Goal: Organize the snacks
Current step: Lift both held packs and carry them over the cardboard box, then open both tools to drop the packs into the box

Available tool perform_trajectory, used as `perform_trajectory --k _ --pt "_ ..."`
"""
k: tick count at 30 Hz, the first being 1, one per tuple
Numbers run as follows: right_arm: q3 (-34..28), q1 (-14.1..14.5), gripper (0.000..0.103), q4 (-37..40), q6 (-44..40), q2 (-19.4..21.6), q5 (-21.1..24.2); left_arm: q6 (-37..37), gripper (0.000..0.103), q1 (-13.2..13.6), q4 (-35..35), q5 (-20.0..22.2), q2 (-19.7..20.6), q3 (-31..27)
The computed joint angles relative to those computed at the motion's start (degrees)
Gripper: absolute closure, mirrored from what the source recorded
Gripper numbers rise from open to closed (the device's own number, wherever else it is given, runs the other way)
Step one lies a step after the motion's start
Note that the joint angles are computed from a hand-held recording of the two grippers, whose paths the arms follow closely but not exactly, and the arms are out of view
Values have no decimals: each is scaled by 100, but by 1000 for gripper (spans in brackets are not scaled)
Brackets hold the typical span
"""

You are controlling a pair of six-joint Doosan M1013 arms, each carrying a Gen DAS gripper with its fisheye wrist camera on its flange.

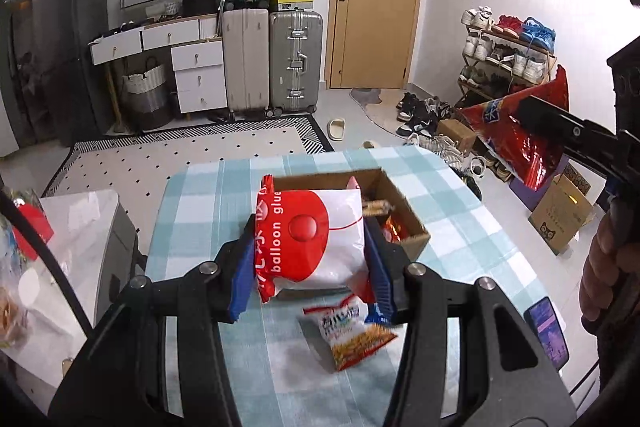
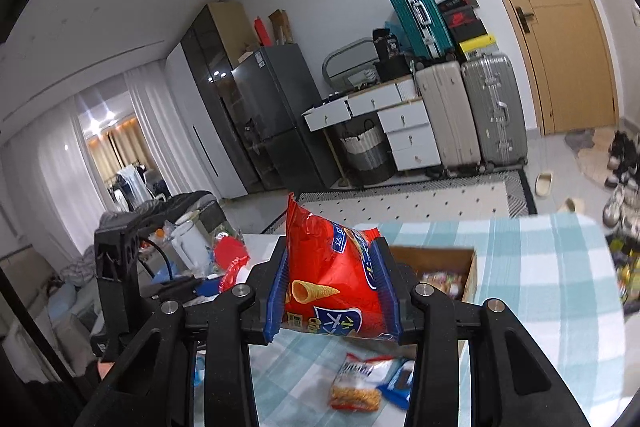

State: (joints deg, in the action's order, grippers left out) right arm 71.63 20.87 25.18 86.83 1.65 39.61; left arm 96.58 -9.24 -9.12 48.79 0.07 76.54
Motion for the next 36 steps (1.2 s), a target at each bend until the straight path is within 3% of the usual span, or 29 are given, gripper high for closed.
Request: perform_trajectory --k 8,14,25,36 --pt "-753 -7 63 -207 -107 373 369 -28 57 6 -171 340 450 -809" --pt "-1275 -59 63 -447 96 782 616 22 57 22 -329 824 1015 -1427" --pt "-1880 -159 63 -897 379 1571 1212 105 57 20 -635 1105 1834 -1837" --pt "-2133 -309 63 -850 587 2178 1923 93 57 -23 -544 1330 2323 -2004"
